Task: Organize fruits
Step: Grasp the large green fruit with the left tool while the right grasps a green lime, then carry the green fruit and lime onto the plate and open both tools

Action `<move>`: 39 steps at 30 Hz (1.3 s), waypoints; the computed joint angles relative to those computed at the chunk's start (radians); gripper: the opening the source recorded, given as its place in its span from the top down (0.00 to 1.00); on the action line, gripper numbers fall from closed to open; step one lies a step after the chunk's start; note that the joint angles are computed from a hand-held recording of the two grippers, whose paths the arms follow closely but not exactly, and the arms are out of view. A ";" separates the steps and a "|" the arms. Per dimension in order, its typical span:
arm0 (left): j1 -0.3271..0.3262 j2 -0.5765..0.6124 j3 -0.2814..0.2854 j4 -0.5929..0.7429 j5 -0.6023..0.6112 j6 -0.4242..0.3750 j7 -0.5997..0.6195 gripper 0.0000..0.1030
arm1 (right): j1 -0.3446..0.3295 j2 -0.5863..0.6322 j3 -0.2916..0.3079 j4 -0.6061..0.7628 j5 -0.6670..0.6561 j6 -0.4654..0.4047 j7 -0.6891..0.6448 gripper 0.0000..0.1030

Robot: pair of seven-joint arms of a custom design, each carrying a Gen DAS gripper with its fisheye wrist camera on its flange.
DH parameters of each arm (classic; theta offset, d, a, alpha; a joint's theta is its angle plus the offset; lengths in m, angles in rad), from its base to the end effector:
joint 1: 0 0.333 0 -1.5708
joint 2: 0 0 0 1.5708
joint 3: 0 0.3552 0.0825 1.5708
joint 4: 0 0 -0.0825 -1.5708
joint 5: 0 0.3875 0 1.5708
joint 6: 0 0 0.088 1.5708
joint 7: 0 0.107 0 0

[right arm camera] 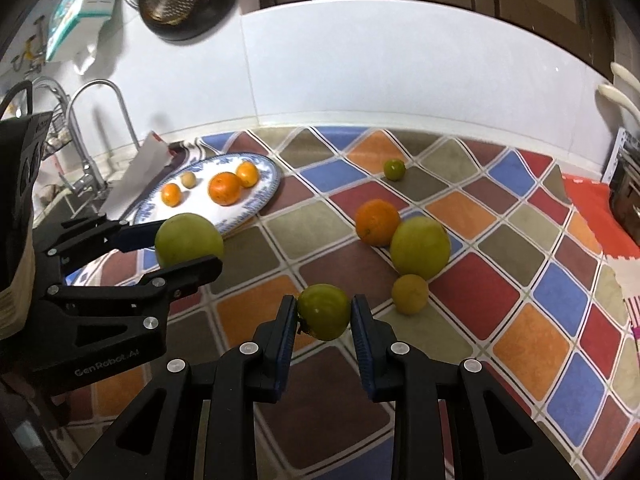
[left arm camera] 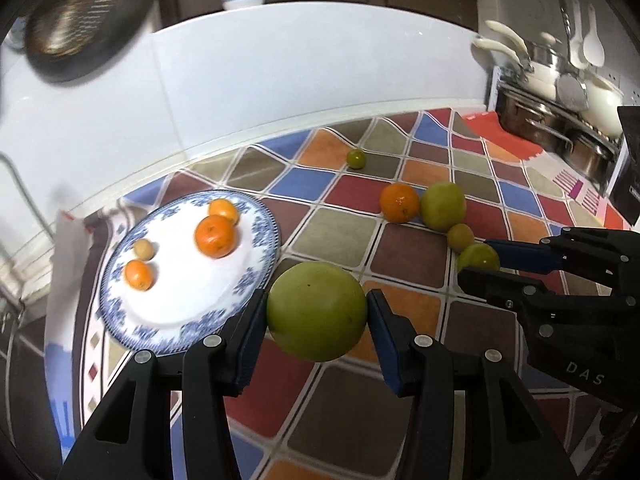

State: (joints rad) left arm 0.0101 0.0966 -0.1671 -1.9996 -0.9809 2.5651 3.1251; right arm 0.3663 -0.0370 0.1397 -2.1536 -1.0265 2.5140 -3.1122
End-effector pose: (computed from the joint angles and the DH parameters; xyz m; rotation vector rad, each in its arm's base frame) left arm 0.6111 -0.0806 0.4946 -0.7531 2.4854 -1.0352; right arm 0.4893 0.2802 0.4921 -1.4218 2.0316 -0.8260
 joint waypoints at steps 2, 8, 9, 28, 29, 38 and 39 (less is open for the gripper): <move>0.007 -0.020 0.006 -0.017 -0.023 0.004 0.008 0.52 | 0.005 -0.003 0.005 0.005 -0.006 -0.004 -0.001 0.72; 0.015 -0.065 0.034 -0.051 -0.085 0.009 0.038 0.52 | 0.024 -0.008 0.022 0.024 -0.032 -0.019 -0.005 0.72; 0.015 -0.070 0.039 -0.054 -0.092 0.008 0.042 0.52 | 0.028 -0.007 0.024 0.029 -0.037 -0.020 -0.007 0.72; 0.043 -0.062 0.080 0.014 -0.196 0.044 0.096 0.52 | 0.076 0.098 -0.007 0.201 -0.196 0.022 -0.013 0.72; 0.047 -0.056 0.078 0.021 -0.198 0.046 0.096 0.52 | 0.078 0.108 -0.012 0.214 -0.200 0.029 -0.014 0.72; 0.079 0.055 0.038 0.141 -0.155 0.092 0.031 0.52 | 0.098 0.222 -0.073 0.347 -0.161 0.091 -0.090 0.72; 0.084 0.070 0.032 0.157 -0.148 0.093 0.020 0.52 | 0.100 0.234 -0.081 0.360 -0.150 0.096 -0.105 0.72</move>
State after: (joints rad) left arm 0.0939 0.1663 -0.1354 -1.8422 -1.1292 2.6584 3.1453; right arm 0.4660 0.1975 0.0591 -1.7937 -1.1763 2.6095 -3.2171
